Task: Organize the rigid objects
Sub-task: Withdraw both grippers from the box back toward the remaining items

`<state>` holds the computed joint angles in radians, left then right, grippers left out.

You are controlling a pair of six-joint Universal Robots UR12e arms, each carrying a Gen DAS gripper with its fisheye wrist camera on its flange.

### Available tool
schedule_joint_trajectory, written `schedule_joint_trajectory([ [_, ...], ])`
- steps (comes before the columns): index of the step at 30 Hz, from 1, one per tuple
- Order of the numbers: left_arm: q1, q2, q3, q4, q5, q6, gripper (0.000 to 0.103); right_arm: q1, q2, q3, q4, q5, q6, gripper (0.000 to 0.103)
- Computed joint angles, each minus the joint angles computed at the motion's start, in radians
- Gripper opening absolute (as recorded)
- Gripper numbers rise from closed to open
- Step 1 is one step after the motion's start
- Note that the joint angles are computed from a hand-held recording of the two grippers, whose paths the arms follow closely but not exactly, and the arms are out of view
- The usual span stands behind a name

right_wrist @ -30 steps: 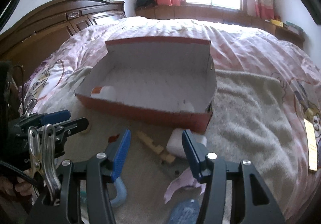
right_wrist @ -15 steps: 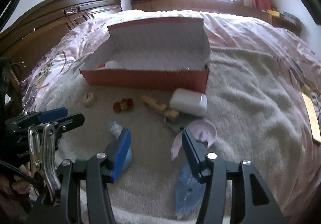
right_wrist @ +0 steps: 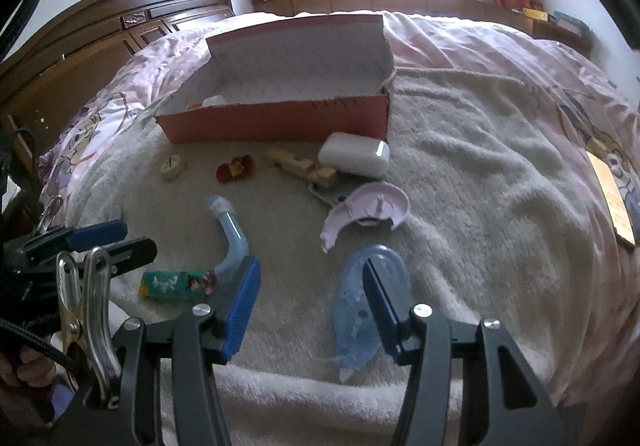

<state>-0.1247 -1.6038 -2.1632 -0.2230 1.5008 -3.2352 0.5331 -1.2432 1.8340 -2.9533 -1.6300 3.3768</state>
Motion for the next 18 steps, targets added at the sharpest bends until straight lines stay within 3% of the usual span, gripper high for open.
schedule_joint_trajectory([
  [9, -0.009, 0.014, -0.019, -0.05, -0.016, 0.064, 0.056, -0.002, -0.013, 0.024, 0.018, -0.01, -0.007, 0.056],
  [18, -0.03, -0.006, -0.01, -0.078, 0.042, 0.061, 0.056, -0.015, -0.016, 0.039, 0.027, -0.028, 0.026, 0.056],
])
